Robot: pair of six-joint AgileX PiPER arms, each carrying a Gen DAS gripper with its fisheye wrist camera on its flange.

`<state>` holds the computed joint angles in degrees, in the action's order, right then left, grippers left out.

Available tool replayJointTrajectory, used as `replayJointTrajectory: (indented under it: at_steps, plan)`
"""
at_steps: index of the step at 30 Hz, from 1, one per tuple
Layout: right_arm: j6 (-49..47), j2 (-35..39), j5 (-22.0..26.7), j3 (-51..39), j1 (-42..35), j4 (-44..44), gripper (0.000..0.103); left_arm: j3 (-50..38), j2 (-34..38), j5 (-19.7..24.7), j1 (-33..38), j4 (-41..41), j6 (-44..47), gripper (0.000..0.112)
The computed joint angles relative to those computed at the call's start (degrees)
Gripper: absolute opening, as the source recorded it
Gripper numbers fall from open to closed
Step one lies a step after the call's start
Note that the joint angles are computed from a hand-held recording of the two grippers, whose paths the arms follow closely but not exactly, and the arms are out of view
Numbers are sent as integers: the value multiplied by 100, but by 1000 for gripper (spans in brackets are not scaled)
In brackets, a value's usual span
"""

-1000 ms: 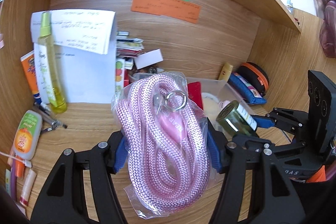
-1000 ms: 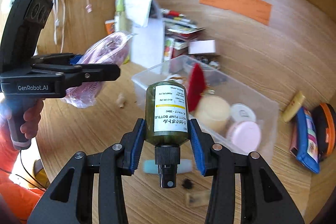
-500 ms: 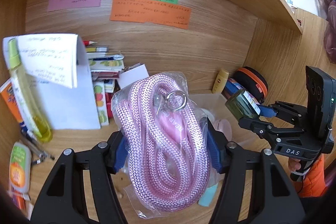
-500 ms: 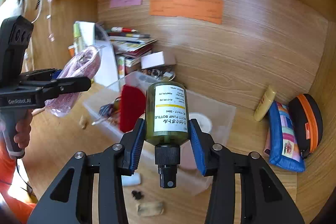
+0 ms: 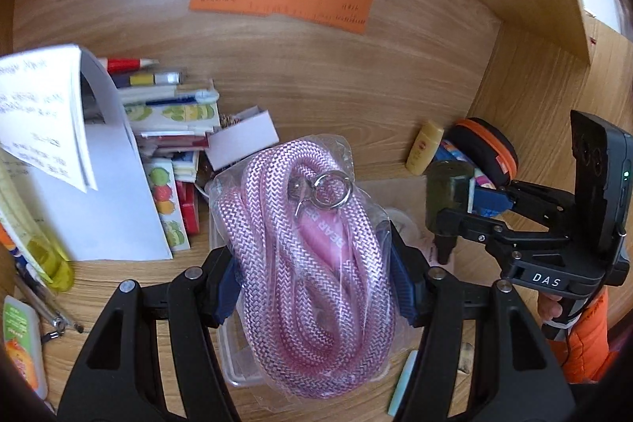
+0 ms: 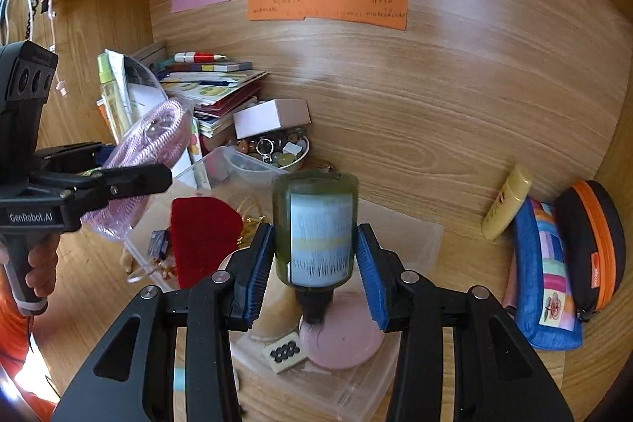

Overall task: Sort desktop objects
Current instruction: 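Release the rope bag into the box with the left gripper while the right drops the bottle inside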

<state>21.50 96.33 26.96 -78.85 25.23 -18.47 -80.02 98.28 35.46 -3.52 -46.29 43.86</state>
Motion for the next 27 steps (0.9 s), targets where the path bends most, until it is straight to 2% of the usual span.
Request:
replayJointTrajectory:
  at_steps: [5,12,24,27]
  plan:
    - [-253,327,70,-232,-73,245,39,-253,347,121,-40,324,-327,62]
    - [-548,650,106,-401,-274,663,39,-381,543,340,-73,240,-235,63]
    - [-1281,673,-23,-304,-596,1657,39,-758,872,722,-81,492,-620,65]
    - [-1600,659,-36,-294,-638,2034,39,-739,807,696,-94,552,-686,65]
